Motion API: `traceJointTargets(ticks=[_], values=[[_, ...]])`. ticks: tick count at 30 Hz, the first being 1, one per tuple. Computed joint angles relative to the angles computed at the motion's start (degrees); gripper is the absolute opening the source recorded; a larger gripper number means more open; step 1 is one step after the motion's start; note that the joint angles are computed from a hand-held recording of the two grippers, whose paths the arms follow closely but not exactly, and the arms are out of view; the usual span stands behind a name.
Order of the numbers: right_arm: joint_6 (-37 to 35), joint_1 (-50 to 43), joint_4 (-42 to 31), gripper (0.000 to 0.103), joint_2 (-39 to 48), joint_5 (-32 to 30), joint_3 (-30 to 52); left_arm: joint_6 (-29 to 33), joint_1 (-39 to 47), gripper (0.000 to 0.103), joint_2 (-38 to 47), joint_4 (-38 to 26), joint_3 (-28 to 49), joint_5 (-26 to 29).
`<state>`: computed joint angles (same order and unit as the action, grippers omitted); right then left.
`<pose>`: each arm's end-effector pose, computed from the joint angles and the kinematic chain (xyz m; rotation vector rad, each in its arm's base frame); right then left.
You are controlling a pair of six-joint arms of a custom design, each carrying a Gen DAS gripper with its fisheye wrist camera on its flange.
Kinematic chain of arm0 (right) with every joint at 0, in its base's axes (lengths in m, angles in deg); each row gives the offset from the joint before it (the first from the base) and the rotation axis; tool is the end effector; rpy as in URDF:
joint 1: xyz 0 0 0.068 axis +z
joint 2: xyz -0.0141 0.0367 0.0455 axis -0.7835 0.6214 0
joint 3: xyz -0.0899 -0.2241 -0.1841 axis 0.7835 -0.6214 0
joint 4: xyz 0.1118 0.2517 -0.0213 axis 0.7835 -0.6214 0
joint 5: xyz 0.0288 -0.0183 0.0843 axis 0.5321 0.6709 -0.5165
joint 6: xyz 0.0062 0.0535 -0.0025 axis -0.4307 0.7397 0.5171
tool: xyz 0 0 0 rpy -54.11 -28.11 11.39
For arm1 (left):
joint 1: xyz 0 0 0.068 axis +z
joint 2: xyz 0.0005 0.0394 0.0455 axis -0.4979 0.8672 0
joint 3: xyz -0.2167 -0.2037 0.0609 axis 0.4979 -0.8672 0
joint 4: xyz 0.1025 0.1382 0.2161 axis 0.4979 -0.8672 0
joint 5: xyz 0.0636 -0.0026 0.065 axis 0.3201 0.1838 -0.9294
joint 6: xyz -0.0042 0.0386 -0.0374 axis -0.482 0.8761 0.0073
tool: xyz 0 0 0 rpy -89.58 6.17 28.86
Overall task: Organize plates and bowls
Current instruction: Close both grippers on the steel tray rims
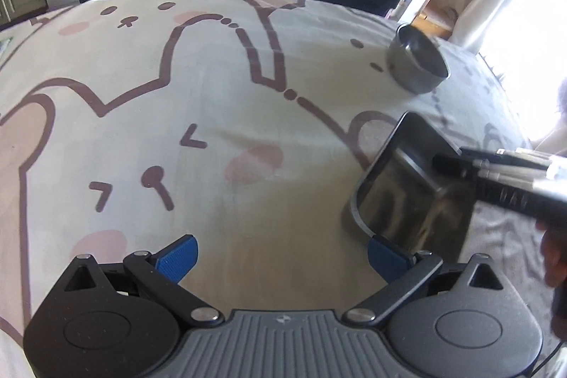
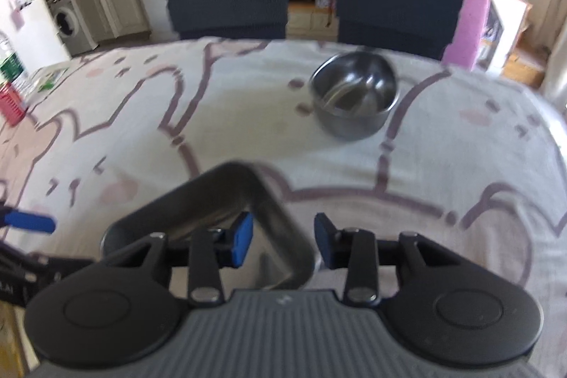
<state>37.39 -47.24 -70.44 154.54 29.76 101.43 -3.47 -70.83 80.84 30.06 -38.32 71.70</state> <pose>0.3366 0.0395 0.0567 -0.9457 2.4178 0.3682 0.1485 -0.1149 0.0661 -0.6475 2.5850 -0.1857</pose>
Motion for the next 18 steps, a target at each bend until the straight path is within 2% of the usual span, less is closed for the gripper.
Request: traceJointTargets(ticks=[3, 8, 10, 14, 15, 16, 18], values=[[-3.73, -0.22, -4.27, 0.043, -0.82, 0.13, 0.62, -1.39, 0.57, 0.101, -0.3, 1.76, -0.76, -0.23], [-11.09, -1.82, -16.11, 0.042, -2.33, -1.79, 1.93, -3.02, 0.46, 0.1, -1.28, 0.39, -0.94, -0.91], [-12.03, -1.83, -18.74, 0.041, -3.08, -1.6, 1.77, -3.85, 0.62, 0.095, -2.51, 1.66, -1.85, 0.24], [-14.87, -0.34, -22.83, 0.038, -4.21, -1.39, 1.0, -4.79, -0.02, 0.073, -3.19, 2.8, -1.57, 2.13], [-14.57, 0.29, -21.93, 0.037, -4.65, -0.94, 0.2, -4.69, -0.48, 0.064, -2.86, 2.27, -0.95, 2.04], [-13.29, 1.0, -20.57, 0.035, -4.95, -0.26, -0.37, -4.6, -0.86, 0.059, -2.47, 1.73, -0.37, 2.07], [-8.98, 1.95, -17.34, 0.026, -5.3, 0.64, -1.33, -4.71, -1.39, 0.047, -1.6, 1.21, 0.45, 2.36]])
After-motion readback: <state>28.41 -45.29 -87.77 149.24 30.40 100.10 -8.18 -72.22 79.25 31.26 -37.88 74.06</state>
